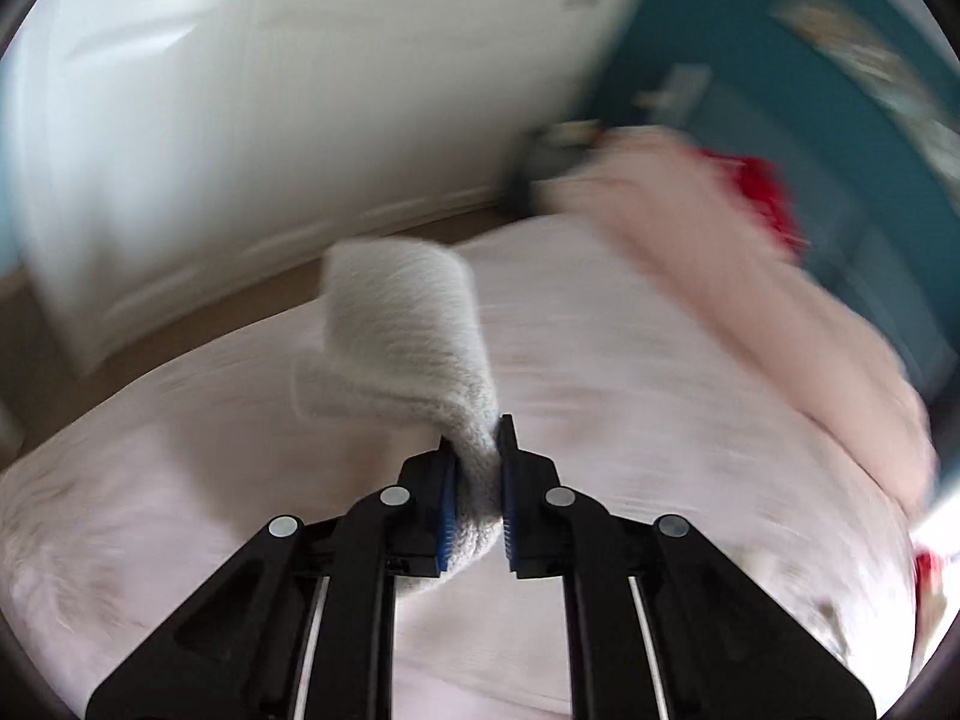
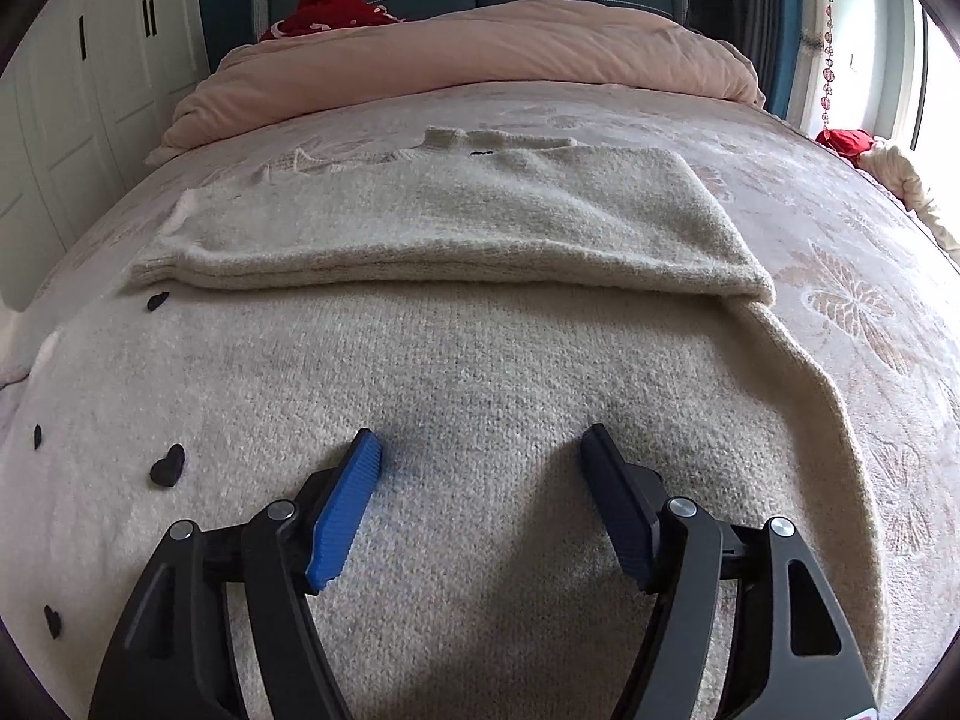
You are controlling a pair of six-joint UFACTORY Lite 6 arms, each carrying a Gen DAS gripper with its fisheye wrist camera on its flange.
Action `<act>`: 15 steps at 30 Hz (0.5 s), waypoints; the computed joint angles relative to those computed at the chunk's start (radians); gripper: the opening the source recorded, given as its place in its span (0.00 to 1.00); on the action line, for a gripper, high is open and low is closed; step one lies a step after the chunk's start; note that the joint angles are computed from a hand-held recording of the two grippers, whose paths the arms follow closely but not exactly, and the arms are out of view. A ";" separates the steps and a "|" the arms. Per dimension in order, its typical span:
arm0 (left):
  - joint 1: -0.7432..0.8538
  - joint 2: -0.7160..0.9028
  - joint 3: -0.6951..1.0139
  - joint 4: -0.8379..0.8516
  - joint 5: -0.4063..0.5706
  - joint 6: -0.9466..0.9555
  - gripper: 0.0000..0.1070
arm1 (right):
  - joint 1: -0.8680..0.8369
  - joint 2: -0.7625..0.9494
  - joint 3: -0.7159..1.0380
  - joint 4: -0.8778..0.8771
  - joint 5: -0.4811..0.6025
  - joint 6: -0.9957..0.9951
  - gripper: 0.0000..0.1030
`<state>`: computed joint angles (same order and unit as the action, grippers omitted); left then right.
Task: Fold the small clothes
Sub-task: 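Grasp the other sleeve with the left gripper and fold it across the body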
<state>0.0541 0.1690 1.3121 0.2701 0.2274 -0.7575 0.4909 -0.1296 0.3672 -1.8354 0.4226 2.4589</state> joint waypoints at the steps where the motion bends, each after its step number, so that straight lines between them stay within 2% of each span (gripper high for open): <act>1: -0.079 -0.011 0.035 0.044 0.025 -0.049 0.10 | -0.007 -0.003 -0.004 -0.020 -0.006 0.017 0.66; 5: -0.448 0.089 0.290 0.148 0.142 -0.196 0.11 | -0.032 -0.019 -0.020 -0.105 -0.026 0.091 0.67; 8: -0.665 0.336 0.585 0.086 0.247 -0.174 0.16 | -0.044 -0.024 -0.027 -0.151 -0.036 0.132 0.68; 10: -0.758 0.515 0.745 0.016 0.291 -0.126 0.25 | -0.058 -0.033 -0.035 -0.197 -0.048 0.169 0.69; 12: -0.798 0.597 0.738 -0.095 0.235 -0.076 0.41 | -0.072 -0.040 -0.040 -0.249 -0.060 0.211 0.70; 15: -0.804 0.509 0.463 -0.157 0.073 -0.130 0.45 | -0.103 -0.055 -0.051 -0.363 -0.087 0.306 0.73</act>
